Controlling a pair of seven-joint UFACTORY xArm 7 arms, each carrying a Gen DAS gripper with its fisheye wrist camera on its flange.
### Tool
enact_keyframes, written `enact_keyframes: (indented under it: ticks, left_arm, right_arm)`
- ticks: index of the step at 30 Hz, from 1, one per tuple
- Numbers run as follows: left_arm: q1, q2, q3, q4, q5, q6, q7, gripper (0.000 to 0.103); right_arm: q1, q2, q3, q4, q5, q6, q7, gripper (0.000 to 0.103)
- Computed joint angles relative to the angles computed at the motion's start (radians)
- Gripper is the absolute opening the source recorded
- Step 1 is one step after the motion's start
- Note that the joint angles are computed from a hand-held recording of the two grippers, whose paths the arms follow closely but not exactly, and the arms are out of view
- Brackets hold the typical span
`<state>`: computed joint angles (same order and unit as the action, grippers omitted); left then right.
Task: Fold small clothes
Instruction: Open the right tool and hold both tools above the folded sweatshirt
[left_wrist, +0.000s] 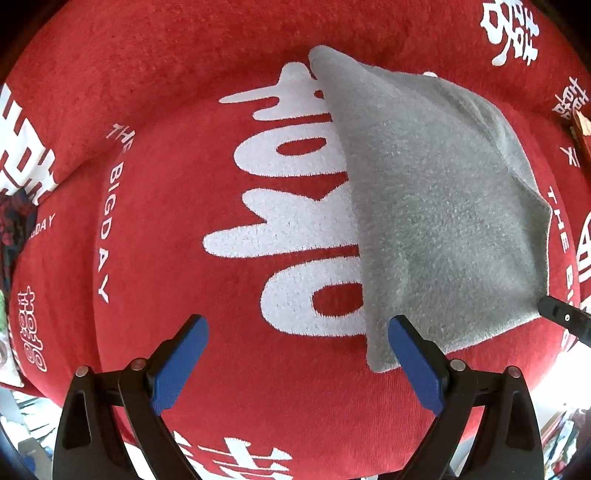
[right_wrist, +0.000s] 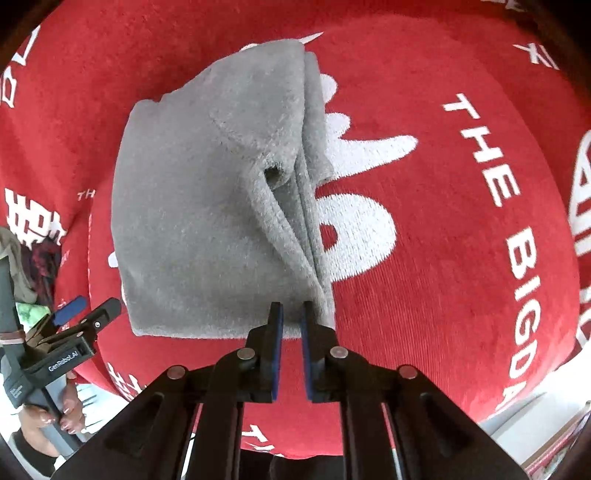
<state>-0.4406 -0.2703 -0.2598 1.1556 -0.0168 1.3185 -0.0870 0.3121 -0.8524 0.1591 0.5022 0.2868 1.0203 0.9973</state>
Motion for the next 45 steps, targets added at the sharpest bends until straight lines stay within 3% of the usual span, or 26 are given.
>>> enact_keyframes:
  ticks: [7, 13, 16, 20, 24, 29, 32, 37, 42, 44, 45]
  left_arm:
    - [0.003, -0.038, 0.019, -0.023, -0.03, 0.006, 0.065, 0.098]
    - [0.012, -0.091, 0.041, -0.07, -0.088, -0.013, 0.11, 0.098]
    - [0.019, -0.108, 0.061, -0.088, -0.143, -0.021, 0.133, 0.103]
    - [0.031, -0.103, 0.051, -0.092, -0.142, -0.024, 0.136, 0.103]
    - [0.039, -0.06, 0.043, -0.056, -0.135, 0.004, 0.1, 0.103]
    - [0.055, 0.014, 0.012, 0.0, -0.031, 0.01, -0.012, 0.102]
    - [0.052, 0.076, 0.029, 0.049, -0.067, 0.028, -0.044, 0.103]
    - [0.049, 0.151, 0.039, 0.115, -0.095, -0.023, -0.119, 0.102]
    - [0.025, 0.267, 0.031, 0.208, -0.04, -0.076, -0.208, 0.102]
    - [0.01, 0.312, 0.029, 0.247, -0.011, -0.089, -0.24, 0.102]
    - [0.003, 0.326, 0.03, 0.262, 0.004, -0.09, -0.25, 0.102]
  right_arm:
    - [-0.002, -0.079, 0.055, 0.015, -0.034, 0.065, 0.104, 0.015]
    - [0.014, -0.149, 0.097, 0.035, -0.041, 0.126, 0.186, 0.029]
    - [0.02, -0.123, 0.117, 0.039, -0.032, 0.087, 0.21, 0.033]
    - [0.047, -0.101, 0.114, 0.036, -0.026, 0.06, 0.216, 0.049]
    - [0.059, -0.079, 0.093, 0.035, -0.032, 0.051, 0.197, 0.049]
    - [0.041, -0.063, 0.032, 0.031, -0.058, 0.036, 0.111, 0.053]
    - [0.013, -0.057, -0.015, 0.035, -0.072, 0.027, 0.038, 0.053]
    - [-0.055, -0.051, -0.088, 0.02, -0.081, -0.008, -0.09, 0.054]
    - [-0.13, 0.045, -0.193, -0.026, -0.023, -0.173, -0.222, 0.054]
    - [-0.113, 0.112, -0.249, -0.03, 0.055, -0.25, -0.299, 0.054]
    - [-0.107, 0.134, -0.264, -0.026, 0.087, -0.262, -0.329, 0.044]
